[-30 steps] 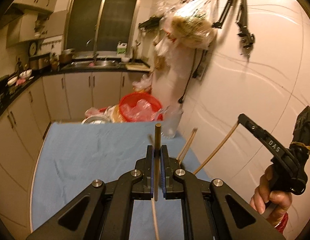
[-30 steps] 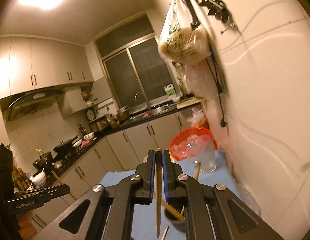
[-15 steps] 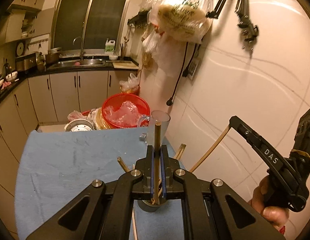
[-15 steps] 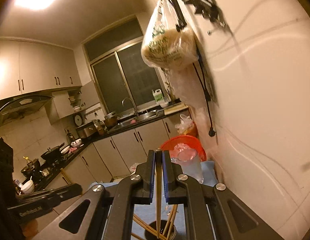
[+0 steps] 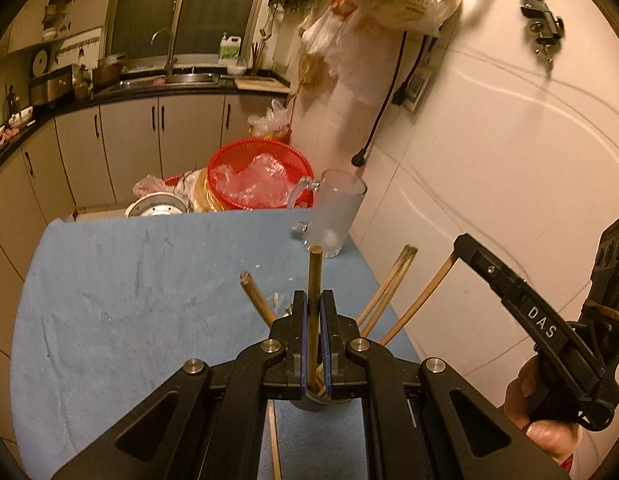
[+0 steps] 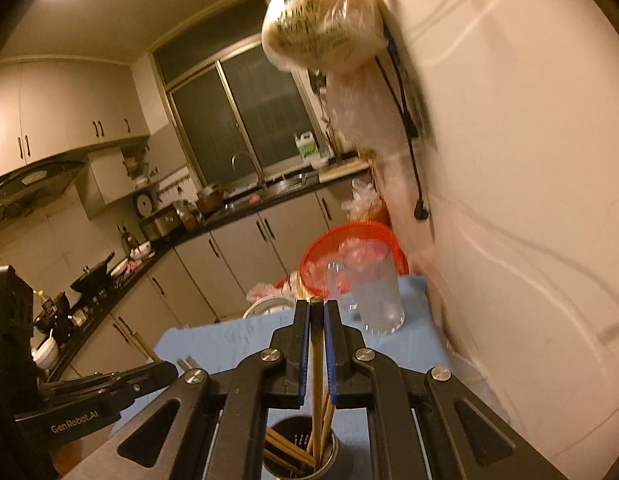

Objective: Organize utensils
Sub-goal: 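Carry the left gripper's chopstick into the black holder while the right gripper does too, then open both grippers and move them back down to the loose chopsticks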

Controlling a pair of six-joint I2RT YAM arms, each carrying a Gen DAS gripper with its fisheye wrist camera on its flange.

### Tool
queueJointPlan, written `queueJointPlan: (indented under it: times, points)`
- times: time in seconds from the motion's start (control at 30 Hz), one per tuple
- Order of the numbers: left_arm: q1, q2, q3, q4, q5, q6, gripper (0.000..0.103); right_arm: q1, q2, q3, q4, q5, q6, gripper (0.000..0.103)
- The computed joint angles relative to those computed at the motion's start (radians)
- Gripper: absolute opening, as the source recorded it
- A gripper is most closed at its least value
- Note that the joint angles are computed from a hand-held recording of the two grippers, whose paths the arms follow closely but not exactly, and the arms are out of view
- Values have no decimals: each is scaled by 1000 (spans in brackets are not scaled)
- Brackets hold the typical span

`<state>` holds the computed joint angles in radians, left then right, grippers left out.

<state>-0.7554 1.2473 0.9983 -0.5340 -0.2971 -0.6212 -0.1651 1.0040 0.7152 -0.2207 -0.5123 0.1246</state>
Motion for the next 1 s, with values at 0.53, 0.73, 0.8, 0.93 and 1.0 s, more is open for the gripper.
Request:
queueJointPlan:
  times: [0.53, 0.73, 0.8, 0.93, 1.0]
  points:
    - [-12, -60, -38, -17, -26, -13, 7, -6, -32, -6, -80, -16, -22, 15]
    - [-156, -182, -91, -127, -279, -99, 15, -91, -227, -35, -215, -126, -36, 18]
    - [-228, -232, -125, -203, -387, -173, 23, -109, -297, -57, -272, -162, -48, 20]
    - [-346, -289, -170, -375, -521, -354, 24, -64, -410, -105, -370, -153, -71, 21]
    - [-400, -306, -195, -480, -568, -473, 24, -13, -464, -135, -406, -123, -62, 21]
